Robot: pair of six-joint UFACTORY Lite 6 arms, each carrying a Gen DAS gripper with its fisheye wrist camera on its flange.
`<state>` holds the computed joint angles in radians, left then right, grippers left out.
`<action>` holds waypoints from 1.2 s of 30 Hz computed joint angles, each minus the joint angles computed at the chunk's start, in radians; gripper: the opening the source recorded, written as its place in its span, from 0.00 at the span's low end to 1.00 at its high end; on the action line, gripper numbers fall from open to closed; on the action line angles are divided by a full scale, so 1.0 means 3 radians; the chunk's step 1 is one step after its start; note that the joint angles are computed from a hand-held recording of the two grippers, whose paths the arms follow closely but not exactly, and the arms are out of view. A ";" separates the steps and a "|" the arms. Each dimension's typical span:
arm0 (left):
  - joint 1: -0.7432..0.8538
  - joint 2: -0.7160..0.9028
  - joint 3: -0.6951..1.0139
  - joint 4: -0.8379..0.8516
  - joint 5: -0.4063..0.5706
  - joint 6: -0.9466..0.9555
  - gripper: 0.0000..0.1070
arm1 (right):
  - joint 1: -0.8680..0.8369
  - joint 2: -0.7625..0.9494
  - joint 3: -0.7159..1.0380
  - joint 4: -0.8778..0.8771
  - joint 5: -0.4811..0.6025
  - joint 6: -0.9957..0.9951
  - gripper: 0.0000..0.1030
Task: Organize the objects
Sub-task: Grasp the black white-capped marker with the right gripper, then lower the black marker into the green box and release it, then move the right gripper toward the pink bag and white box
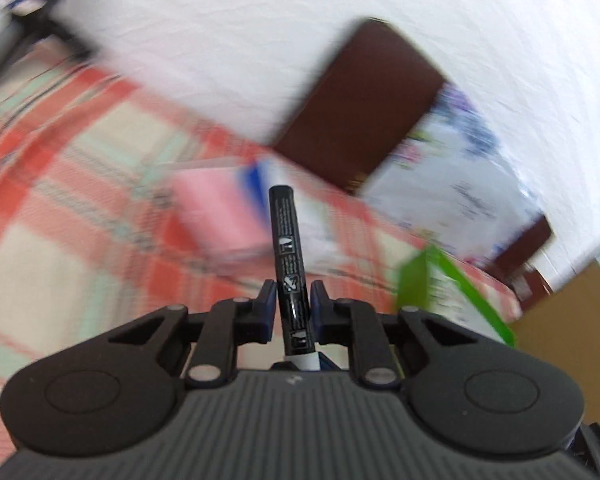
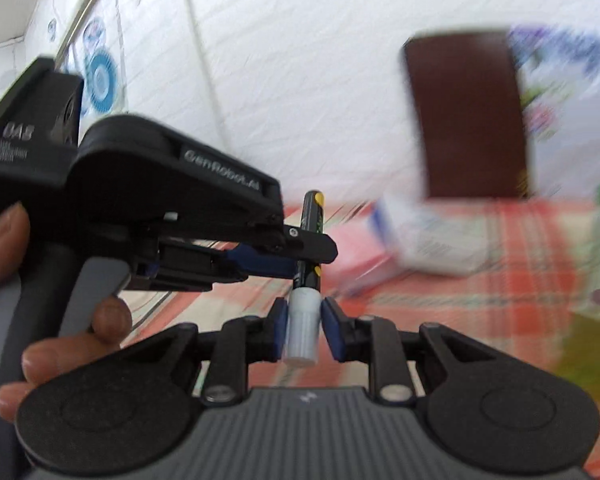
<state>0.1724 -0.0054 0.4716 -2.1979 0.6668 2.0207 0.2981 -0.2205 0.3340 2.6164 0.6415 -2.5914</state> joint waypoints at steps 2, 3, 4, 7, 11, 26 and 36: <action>-0.0481 -0.0006 0.0103 -0.0275 -0.0148 0.0091 0.18 | -0.0328 -0.0403 -0.0256 -0.0064 0.0025 -0.0133 0.20; -0.0739 0.0039 0.0184 -0.0468 -0.0224 0.0188 0.18 | -0.0507 -0.0587 -0.0363 -0.0093 0.0027 -0.0209 0.20; -0.1015 0.0104 0.0277 -0.0729 -0.0308 0.0350 0.18 | -0.0734 -0.0737 -0.0447 -0.0227 0.0044 -0.0197 0.20; -0.1713 0.0403 0.0641 -0.1385 -0.0442 0.0823 0.18 | -0.1580 -0.0904 -0.0546 -0.0795 0.0255 -0.0017 0.20; -0.2390 0.1033 0.1352 -0.1827 -0.0564 0.1105 0.18 | -0.2662 -0.0641 -0.0428 -0.1352 0.0652 0.0065 0.20; -0.3048 0.2479 0.3143 -0.1615 -0.1328 0.0832 0.20 | -0.3311 0.0929 0.0452 -0.0782 0.0771 -0.0495 0.38; -0.2454 0.1075 0.1184 -0.1952 -0.0421 0.1313 0.20 | -0.2765 0.0264 -0.0059 -0.0636 0.0870 -0.0511 0.38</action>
<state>-0.5637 0.3170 0.8267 -2.7836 0.5406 2.4148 -0.5315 -0.1412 0.3165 2.4257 0.9027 -2.7445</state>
